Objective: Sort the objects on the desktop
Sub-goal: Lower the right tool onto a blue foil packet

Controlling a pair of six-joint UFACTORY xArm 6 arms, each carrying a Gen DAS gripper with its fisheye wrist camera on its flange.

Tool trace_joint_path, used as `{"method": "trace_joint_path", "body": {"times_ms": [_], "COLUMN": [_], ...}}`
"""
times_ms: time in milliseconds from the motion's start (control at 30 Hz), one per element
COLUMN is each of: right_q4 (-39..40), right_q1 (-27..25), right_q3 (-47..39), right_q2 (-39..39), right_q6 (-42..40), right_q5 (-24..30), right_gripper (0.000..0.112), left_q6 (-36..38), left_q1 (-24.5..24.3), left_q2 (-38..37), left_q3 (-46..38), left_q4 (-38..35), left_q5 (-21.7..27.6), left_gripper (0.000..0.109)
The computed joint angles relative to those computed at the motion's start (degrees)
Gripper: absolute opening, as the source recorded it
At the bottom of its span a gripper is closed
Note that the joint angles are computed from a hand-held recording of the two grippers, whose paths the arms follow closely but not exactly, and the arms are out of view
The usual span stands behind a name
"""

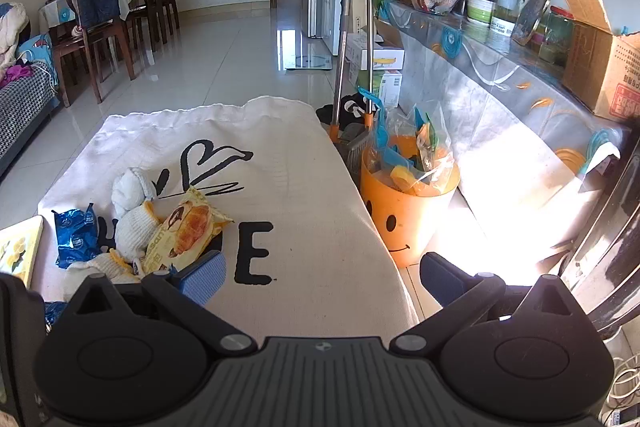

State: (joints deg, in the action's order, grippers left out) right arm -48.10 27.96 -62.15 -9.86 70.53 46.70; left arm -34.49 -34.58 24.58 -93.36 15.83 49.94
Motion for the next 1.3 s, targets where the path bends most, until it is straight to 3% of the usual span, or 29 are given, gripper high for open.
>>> {"method": "trace_joint_path", "body": {"times_ms": [367,600,1300], "right_q4": [0.4,2.3,6.0], "right_q1": [5.0,6.2,9.3], "right_q3": [1.2,1.9,1.6], "right_q2": [-1.0,-1.2,0.6], "right_q6": [3.0,4.3,3.7], "right_q5": [5.2,6.4,7.9], "right_gripper": [0.103,0.103,0.103], "left_q6": [3.4,0.7,-2.2], "left_q1": [1.7,2.2,2.6], "left_q2": [-7.5,-11.2,-19.7], "left_q3": [9.3,13.2,22.9], "left_q4": [-2.4,4.5,6.5], "left_q5": [-8.1,-8.7,-11.1], "left_gripper": [0.102,0.102,0.102]}}
